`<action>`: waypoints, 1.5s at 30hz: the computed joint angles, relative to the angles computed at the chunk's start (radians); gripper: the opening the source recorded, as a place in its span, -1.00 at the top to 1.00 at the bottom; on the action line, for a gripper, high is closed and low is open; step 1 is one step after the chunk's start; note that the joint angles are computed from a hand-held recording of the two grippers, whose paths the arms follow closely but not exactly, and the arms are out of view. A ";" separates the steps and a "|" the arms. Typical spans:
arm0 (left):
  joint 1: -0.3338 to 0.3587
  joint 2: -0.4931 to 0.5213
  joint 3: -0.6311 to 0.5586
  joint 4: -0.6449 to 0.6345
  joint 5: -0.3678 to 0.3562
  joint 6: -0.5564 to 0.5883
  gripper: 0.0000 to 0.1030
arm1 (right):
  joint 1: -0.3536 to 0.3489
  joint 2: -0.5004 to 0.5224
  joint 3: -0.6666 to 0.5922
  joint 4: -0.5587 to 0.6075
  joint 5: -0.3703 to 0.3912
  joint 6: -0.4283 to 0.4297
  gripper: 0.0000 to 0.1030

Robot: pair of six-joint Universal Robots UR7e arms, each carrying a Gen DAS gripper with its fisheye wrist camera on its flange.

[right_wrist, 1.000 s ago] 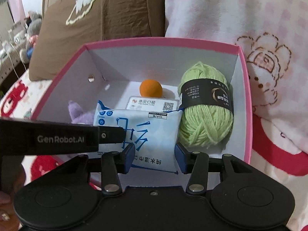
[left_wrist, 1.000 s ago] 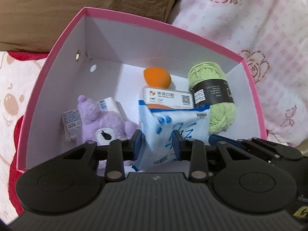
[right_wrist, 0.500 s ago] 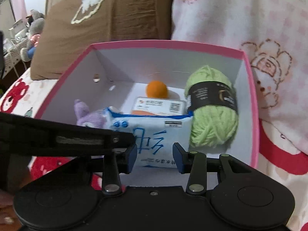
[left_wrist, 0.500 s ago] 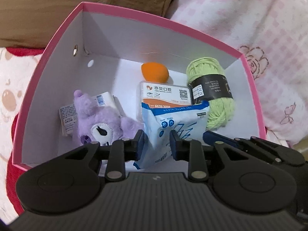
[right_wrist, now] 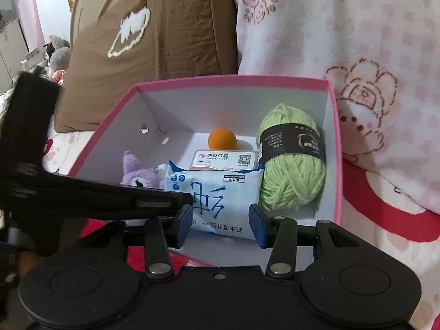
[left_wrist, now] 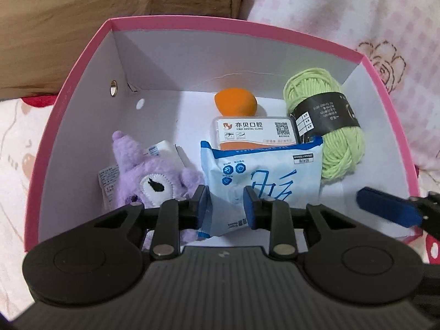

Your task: Organize objects

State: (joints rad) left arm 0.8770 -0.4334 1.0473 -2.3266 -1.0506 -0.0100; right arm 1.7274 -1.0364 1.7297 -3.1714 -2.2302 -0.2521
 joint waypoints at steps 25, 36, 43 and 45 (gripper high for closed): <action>-0.074 -0.307 0.212 0.047 -0.003 -0.043 0.02 | 0.109 -0.083 0.093 -0.039 -0.052 -0.025 -0.37; -0.098 -0.435 0.324 0.058 -0.021 -0.057 -0.23 | 0.228 -0.052 0.104 -0.087 -0.190 -0.025 -0.49; -0.113 -0.495 0.400 0.005 0.005 -0.054 -0.52 | 0.270 -0.048 0.112 -0.080 -0.267 0.026 -0.63; -0.108 -0.516 0.436 -0.050 -0.010 -0.038 -0.74 | 0.278 -0.046 0.115 -0.090 -0.289 0.037 -0.67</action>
State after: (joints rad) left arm 0.7685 -0.9493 1.4835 -2.3763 -1.0608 -0.0476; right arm 2.0054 -1.0826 1.8448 -3.2619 -2.5190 -0.2148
